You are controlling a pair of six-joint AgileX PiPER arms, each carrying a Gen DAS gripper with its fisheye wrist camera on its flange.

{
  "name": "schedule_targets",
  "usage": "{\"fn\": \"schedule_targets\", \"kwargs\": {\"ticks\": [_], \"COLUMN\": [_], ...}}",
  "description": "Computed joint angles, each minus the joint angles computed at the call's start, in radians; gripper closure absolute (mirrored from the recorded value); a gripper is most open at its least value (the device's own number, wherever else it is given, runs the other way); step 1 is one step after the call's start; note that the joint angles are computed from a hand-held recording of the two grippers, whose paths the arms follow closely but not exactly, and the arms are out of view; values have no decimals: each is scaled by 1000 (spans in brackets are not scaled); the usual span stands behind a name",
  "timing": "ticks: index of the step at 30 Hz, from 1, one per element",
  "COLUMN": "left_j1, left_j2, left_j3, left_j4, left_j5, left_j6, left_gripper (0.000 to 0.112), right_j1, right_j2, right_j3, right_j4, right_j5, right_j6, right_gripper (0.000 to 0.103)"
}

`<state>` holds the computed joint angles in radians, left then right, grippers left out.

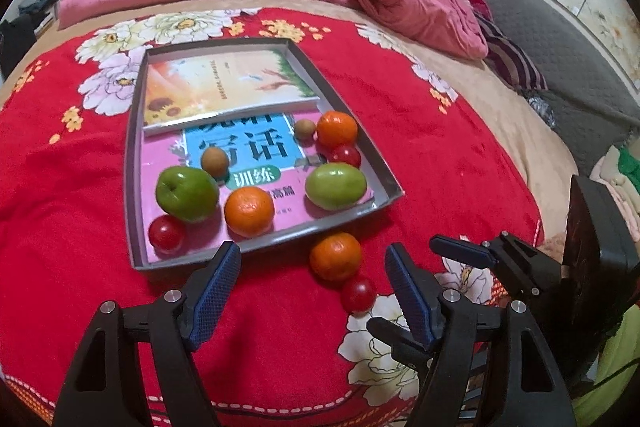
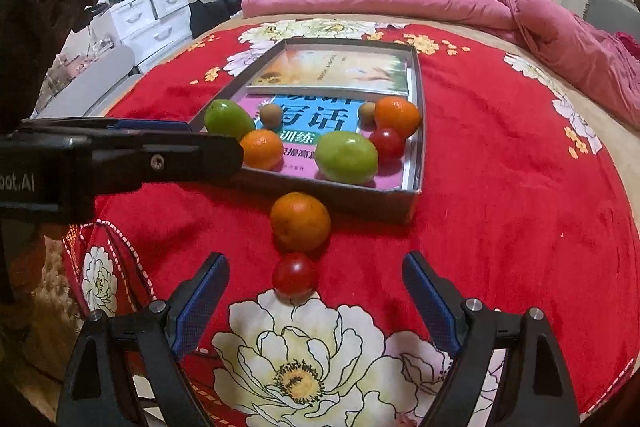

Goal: Organize fruits
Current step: 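Pull both open tools back toward the mandarin and tomato beside the tray, then close the right tool on the red tomato while the left tool grasps the mandarin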

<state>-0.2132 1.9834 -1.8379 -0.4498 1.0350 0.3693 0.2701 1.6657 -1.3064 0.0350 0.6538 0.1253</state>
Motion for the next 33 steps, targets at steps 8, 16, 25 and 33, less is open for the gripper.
{"fn": "schedule_targets", "kwargs": {"ticks": [8, 16, 25, 33], "left_j1": [-8, -4, -13, -22], "left_j2": [33, 76, 113, 180], "left_j3": [15, -9, -36, -107], "left_j4": [-12, -26, -28, -35], "left_j5": [20, 44, 41, 74], "left_j6": [3, 2, 0, -22], "left_gripper": [36, 39, 43, 52], "right_j1": [-2, 6, 9, 12], "right_j2": [13, 50, 97, 98], "right_j3": [10, 9, -8, -7], "right_j4": [25, 72, 54, 78], "right_j5": [3, 1, 0, -7], "right_j6": [7, -57, -59, -100], "right_gripper": [19, 43, 62, 72]}}
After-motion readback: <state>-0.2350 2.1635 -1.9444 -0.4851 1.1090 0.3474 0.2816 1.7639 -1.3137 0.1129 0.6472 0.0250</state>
